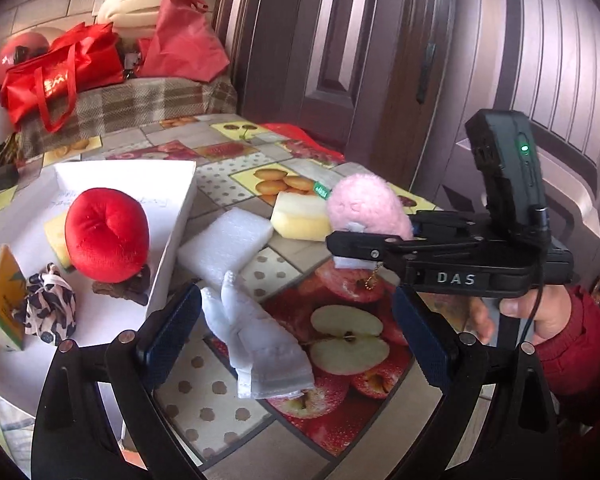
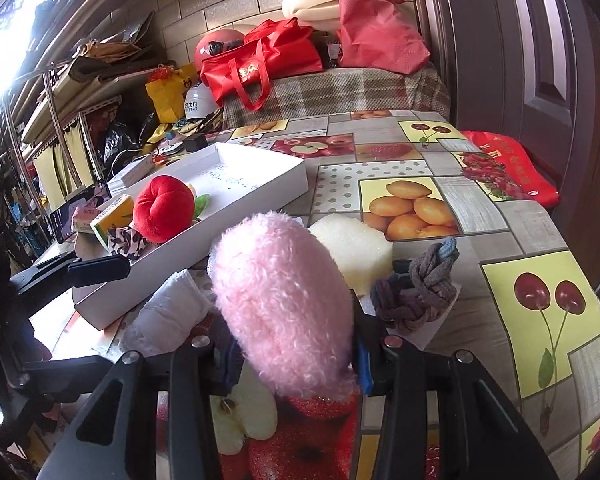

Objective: Organize soft objects
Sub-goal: 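Grasp the white knit glove with the left tool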

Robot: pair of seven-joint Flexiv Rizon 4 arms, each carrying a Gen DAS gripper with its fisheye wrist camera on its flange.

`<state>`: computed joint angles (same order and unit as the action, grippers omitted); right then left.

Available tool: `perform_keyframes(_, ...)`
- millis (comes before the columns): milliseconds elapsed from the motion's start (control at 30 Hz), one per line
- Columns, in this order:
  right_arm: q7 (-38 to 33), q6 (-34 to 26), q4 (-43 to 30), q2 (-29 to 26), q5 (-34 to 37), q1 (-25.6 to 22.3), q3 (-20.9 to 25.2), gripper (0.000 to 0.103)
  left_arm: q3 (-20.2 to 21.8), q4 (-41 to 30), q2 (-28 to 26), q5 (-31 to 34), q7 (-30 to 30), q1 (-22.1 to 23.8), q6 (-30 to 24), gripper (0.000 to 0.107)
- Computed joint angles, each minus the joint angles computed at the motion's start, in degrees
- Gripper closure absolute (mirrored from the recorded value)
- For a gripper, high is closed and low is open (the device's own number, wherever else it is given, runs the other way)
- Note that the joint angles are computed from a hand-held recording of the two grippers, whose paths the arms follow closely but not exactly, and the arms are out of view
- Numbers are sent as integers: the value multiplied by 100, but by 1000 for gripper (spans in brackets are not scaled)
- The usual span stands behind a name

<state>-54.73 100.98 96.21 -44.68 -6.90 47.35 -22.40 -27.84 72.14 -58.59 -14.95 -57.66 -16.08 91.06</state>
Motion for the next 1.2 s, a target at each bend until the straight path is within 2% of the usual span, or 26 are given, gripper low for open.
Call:
perform_keyframes(167,3,25,16,8,36,-3,12,59,1467,-766,-80,-128,-641,-879,-894,10)
perform_keyframes(200,-1,20,22,14,37,-2,13,59,1567,-931,-131,48,-840,-919,-1135,10)
perform_keyframes(233,-6,30,31,17,40,6,2,59,1481,-974,-159,83,-791,-881,-1215,10)
perform_keyframes(300,-13,53,18,0,52,7,-7,59,1007,-679,-111,-253,-123,-686,-951,10)
perform_keyframes(333,-21,60,25,2,60,10,-11,59,993,-600,-85,-222,-129,-682,-793,10)
perform_keyframes(367,-24,51,20,0,66,10,-6,59,1165,-642,-87,-48,-435,-751,-726,10)
perform_keyframes(433,-31,42,25,9,72,5,4,59,1695,-798,-100,-88,-875,-1008,-854,10)
perform_keyframes(533,-38,57,20,0,85,16,-11,59,2119,-1064,-175,-6,-1348,-1180,-1188,10)
perform_keyframes(667,-48,36,17,6,81,6,4,59,2373,-1406,-288,257,-1711,-1277,-1668,10)
perform_keyframes(733,-44,40,15,2,85,10,-1,59,2474,-1533,-325,415,-1846,-1319,-1845,15)
perform_keyframes(767,-45,41,17,2,85,10,-2,59,2462,-1565,-337,485,-1867,-1311,-1870,18)
perform_keyframes(833,-43,38,12,0,86,10,-2,59,2445,-1578,-339,591,-1922,-1296,-1860,30)
perform_keyframes(900,-36,46,26,-2,99,37,-34,59,2309,-1497,-314,641,-1886,-1225,-1738,49)
perform_keyframes(933,-36,39,25,-2,99,38,-33,59,2272,-1429,-284,654,-1890,-1205,-1664,52)
perform_keyframes(1067,-29,22,30,-2,96,67,-67,59,1942,-1179,-213,615,-1718,-1033,-1282,53)
perform_keyframes(1133,-26,19,20,-4,88,49,-47,59,1231,-799,-131,752,-1342,-657,-754,53)
perform_keyframes(1167,-23,15,17,-3,85,44,-41,59,921,-552,-92,535,-878,-530,-417,53)
perform_keyframes(1200,-20,15,18,-3,82,44,-41,59,798,-467,-67,593,-787,-475,-309,52)
